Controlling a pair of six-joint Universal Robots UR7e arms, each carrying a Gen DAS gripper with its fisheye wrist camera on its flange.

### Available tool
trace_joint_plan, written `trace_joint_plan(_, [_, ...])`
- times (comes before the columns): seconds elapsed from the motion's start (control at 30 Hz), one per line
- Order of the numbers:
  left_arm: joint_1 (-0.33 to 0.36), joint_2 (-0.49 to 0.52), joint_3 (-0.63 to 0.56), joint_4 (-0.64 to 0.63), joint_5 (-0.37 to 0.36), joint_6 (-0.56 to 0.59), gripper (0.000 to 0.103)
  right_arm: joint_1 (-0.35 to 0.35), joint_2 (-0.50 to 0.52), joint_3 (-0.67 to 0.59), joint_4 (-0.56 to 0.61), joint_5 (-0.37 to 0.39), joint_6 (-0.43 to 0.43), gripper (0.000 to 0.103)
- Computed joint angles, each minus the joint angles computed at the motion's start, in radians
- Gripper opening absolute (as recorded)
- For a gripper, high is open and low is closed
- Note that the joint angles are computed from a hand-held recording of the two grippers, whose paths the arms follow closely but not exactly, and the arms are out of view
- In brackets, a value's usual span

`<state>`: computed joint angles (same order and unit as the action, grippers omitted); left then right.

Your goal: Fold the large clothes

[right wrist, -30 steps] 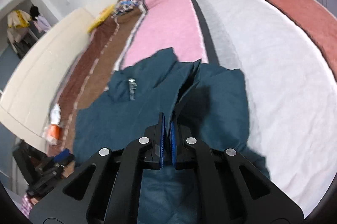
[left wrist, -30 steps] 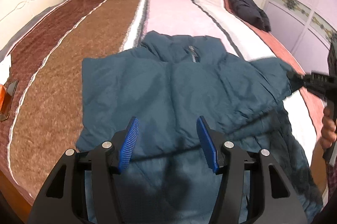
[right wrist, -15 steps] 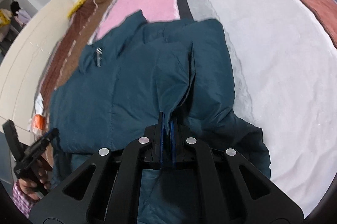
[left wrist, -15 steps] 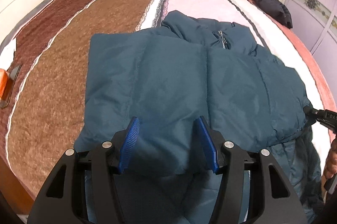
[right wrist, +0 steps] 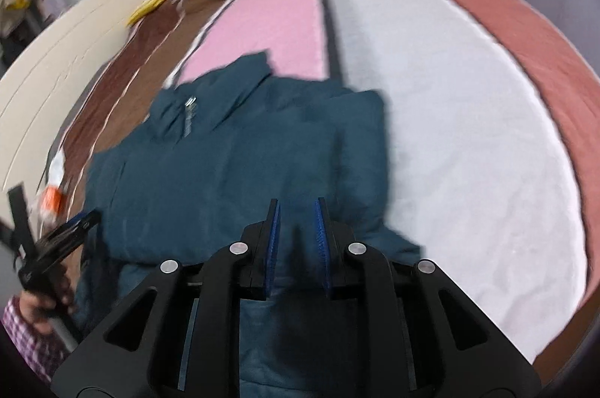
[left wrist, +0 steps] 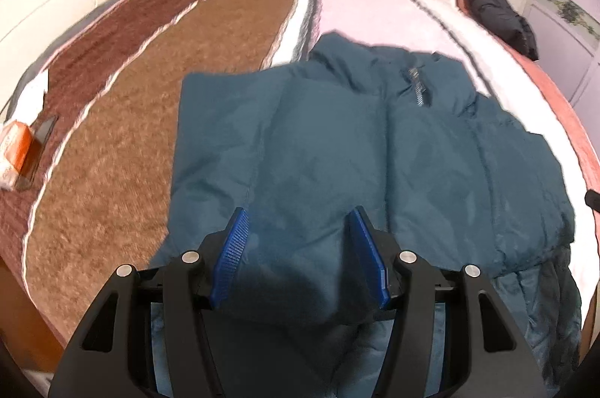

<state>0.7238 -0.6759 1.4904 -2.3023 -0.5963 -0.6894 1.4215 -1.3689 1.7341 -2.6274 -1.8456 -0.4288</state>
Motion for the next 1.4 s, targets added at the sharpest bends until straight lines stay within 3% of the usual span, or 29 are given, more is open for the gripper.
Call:
trace_joint_plan(0.17, [0.01,0.018,-0.022,0.063,0.002,-0.027,0.056,-0.001,0.089,-0.051,0.06,-0.08,0.028,0.01])
trace_joint_plan(0.27, [0.022,0.018,-0.028,0.072,-0.024,-0.027,0.056,-0.024,0.105,-0.067,0.093,-0.076,0.067,0.006])
trace_joint_plan(0.4, [0.034,0.022,-0.028,0.061,-0.042,-0.025,0.057,-0.043,0.109,-0.066,0.107,-0.061,0.077,0.004])
trace_joint_plan(0.6, [0.028,0.031,-0.044,0.087,-0.028,-0.036,0.057,-0.029,0.112,-0.064,0.101,-0.101,0.066,0.005])
trace_joint_plan(0.83, [0.006,-0.041,0.039,0.014,-0.043,-0.067,0.057,-0.019,0.06,-0.037,0.086,-0.072,0.07,0.01])
trace_joint_plan(1.07, [0.021,-0.032,0.027,0.104,-0.053,-0.09,0.057,-0.011,0.114,-0.087,0.135,-0.153,0.054,0.01])
trace_joint_plan(1.23, [-0.004,-0.071,0.07,0.026,-0.069,-0.039,0.057,-0.005,0.046,-0.051,0.133,-0.094,0.039,0.01])
trace_joint_plan(1.4, [-0.038,-0.146,0.147,0.031,-0.089,-0.048,0.059,-0.022,-0.078,0.024,0.145,-0.055,0.003,0.011])
